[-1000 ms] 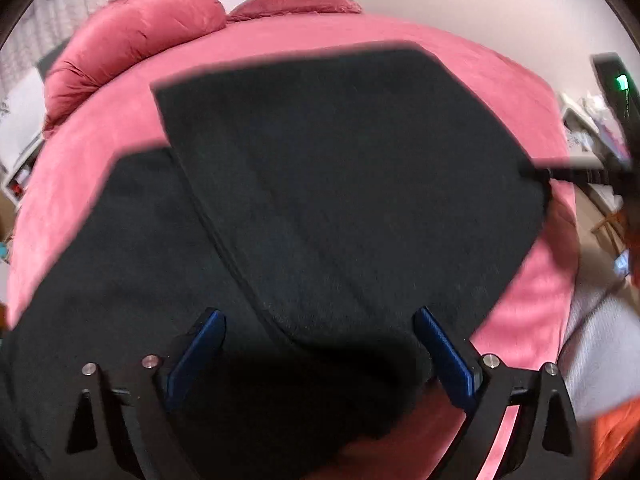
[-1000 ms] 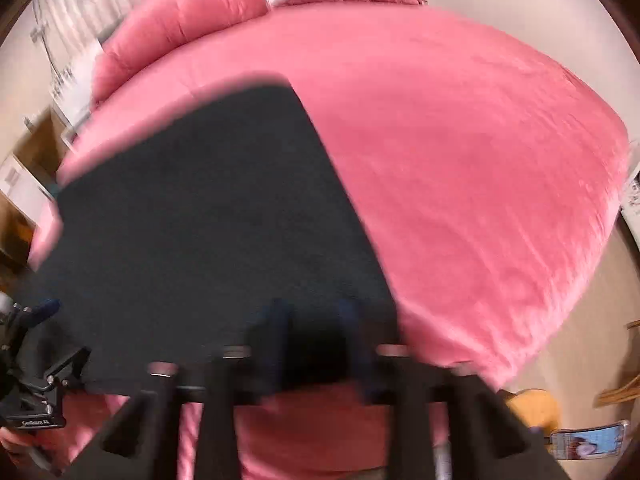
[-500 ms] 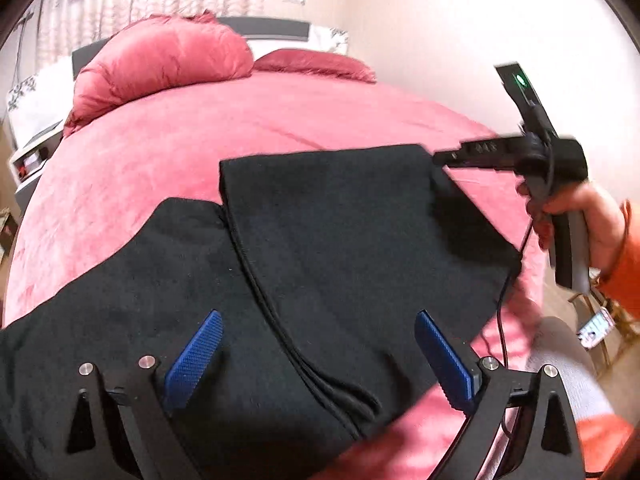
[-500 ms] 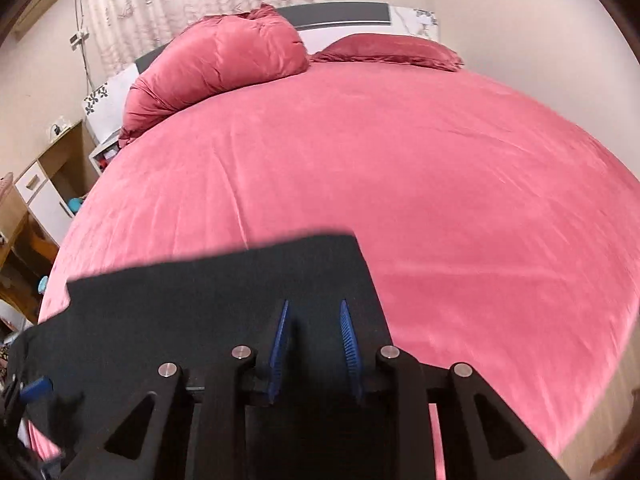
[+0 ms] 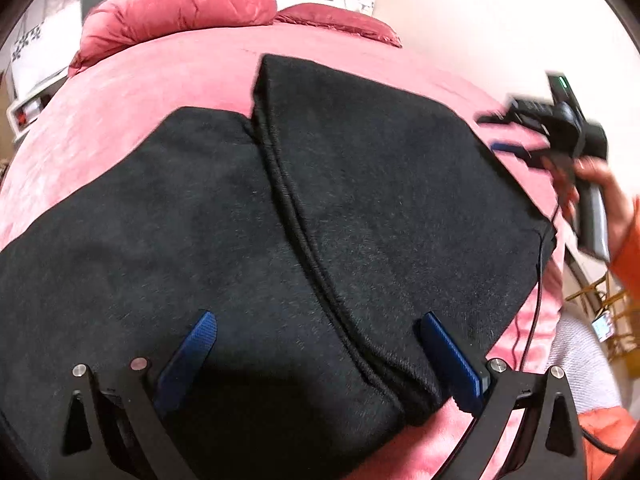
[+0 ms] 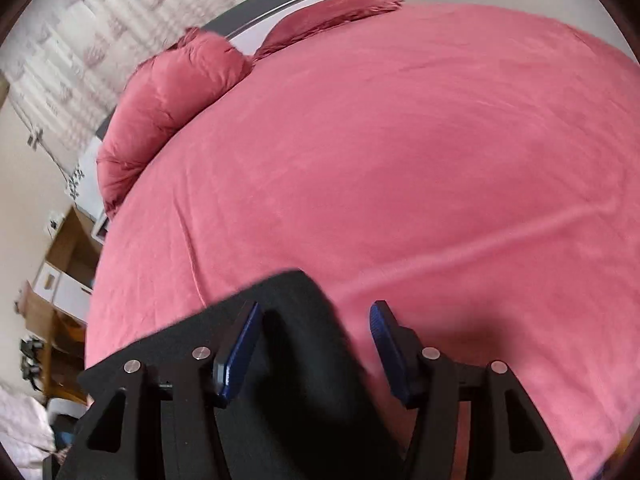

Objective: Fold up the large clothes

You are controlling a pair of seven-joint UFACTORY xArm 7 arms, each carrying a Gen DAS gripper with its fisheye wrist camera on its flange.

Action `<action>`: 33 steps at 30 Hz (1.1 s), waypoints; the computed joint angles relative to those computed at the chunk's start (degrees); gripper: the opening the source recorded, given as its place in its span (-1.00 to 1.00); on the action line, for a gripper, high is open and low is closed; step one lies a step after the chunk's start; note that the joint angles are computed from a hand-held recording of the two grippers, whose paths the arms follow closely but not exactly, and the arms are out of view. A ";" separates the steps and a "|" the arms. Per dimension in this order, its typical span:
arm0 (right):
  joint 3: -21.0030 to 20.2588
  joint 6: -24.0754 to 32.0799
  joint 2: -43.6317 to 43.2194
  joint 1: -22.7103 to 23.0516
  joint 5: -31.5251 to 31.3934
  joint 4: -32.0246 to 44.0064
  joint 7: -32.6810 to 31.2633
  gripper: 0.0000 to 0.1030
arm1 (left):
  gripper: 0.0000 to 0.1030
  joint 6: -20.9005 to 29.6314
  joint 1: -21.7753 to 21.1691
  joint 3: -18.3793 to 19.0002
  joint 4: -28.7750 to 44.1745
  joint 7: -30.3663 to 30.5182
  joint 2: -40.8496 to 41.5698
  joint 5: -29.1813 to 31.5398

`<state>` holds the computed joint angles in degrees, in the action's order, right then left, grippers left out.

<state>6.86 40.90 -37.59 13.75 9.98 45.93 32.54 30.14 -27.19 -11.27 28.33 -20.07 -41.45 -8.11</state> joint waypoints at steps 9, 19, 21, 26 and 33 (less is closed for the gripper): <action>-14.03 5.60 -4.68 12.10 18.91 -7.70 -21.22 0.29 | 0.99 5.92 2.78 2.06 -6.03 0.86 -11.84 1.95; -8.95 2.53 -5.48 8.62 26.35 -11.39 -25.24 -0.09 | 0.99 15.21 6.20 -0.57 -7.02 -2.82 -22.95 4.59; -8.10 4.01 -5.99 7.37 25.28 -11.00 -22.47 -0.35 | 0.99 17.69 8.87 0.43 -7.04 -3.58 -24.74 5.60; -6.41 5.62 -7.86 6.24 24.84 -7.84 -14.86 -0.73 | 0.99 22.67 15.02 4.43 -7.94 -4.99 -31.37 6.54; -2.43 10.29 -4.45 9.51 20.87 6.42 -11.60 -0.74 | 0.99 29.07 22.43 10.89 -5.85 -2.13 -37.80 7.18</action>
<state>4.43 51.19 -42.04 23.26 30.86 52.35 20.94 59.20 -4.76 -0.38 22.48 -22.19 -79.25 -0.93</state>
